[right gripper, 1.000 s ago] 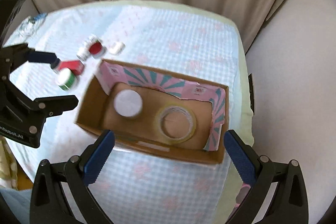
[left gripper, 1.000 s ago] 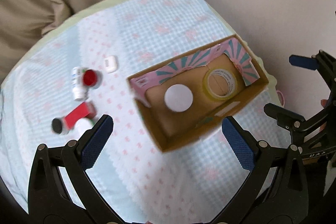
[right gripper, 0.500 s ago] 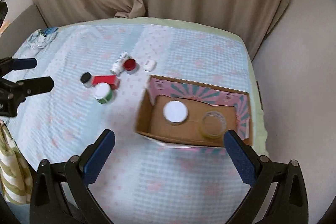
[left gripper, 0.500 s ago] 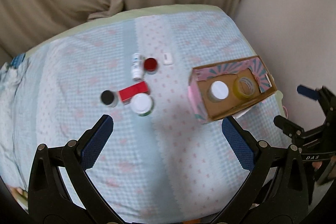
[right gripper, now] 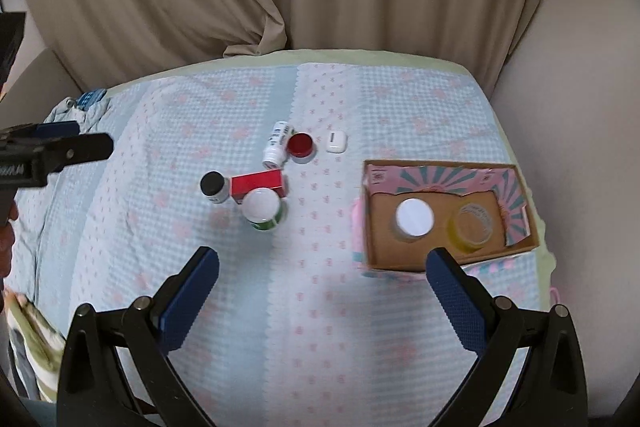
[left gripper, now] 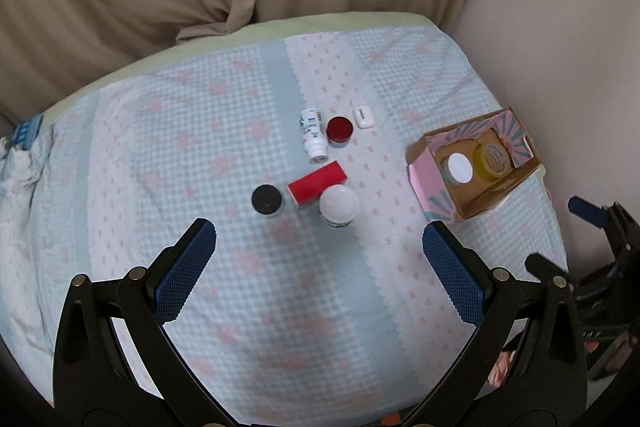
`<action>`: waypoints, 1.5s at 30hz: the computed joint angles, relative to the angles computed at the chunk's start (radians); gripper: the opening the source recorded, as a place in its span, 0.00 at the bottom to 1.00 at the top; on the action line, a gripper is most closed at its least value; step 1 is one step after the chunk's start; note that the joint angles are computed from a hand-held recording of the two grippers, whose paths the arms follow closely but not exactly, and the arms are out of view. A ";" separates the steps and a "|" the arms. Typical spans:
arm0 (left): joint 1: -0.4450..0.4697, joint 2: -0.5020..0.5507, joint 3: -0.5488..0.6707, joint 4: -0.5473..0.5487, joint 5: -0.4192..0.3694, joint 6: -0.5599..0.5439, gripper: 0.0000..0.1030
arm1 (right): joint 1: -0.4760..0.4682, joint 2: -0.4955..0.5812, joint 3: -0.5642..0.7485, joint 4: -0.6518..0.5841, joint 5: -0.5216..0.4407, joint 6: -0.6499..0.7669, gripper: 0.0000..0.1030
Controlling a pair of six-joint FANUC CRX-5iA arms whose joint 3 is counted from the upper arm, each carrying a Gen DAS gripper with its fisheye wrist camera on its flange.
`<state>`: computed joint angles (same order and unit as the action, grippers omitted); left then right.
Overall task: Organize rigid objects
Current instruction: 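Release the jar and tape in the box and lift both tools away, then grasp the white supplement bottle with the left tool while the right tool grasps the green-labelled jar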
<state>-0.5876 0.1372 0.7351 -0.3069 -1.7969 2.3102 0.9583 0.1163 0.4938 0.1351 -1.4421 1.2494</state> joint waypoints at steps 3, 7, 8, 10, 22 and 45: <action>0.086 -0.034 -0.075 0.068 0.051 -0.063 1.00 | 0.039 0.033 0.025 0.028 -0.019 -0.051 1.00; 0.208 -0.048 -0.164 0.163 0.130 -0.146 1.00 | 0.070 0.084 0.065 0.041 -0.028 -0.094 1.00; 0.235 -0.047 -0.187 0.191 0.152 -0.161 1.00 | 0.076 0.098 0.072 0.046 -0.028 -0.100 1.00; 0.279 -0.040 -0.222 0.238 0.184 -0.182 1.00 | 0.085 0.132 0.094 0.049 -0.030 -0.111 1.00; 0.433 0.199 -0.273 0.402 0.275 -0.297 1.00 | 0.094 0.290 0.098 0.043 0.043 -0.095 1.00; 0.440 0.503 -0.165 0.402 0.312 -0.328 0.97 | 0.075 0.479 0.089 -0.027 0.115 0.053 1.00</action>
<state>-0.1477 0.6402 0.5697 0.0954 -1.4852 1.9821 1.0328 0.5956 0.5824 0.1077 -1.3271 1.3020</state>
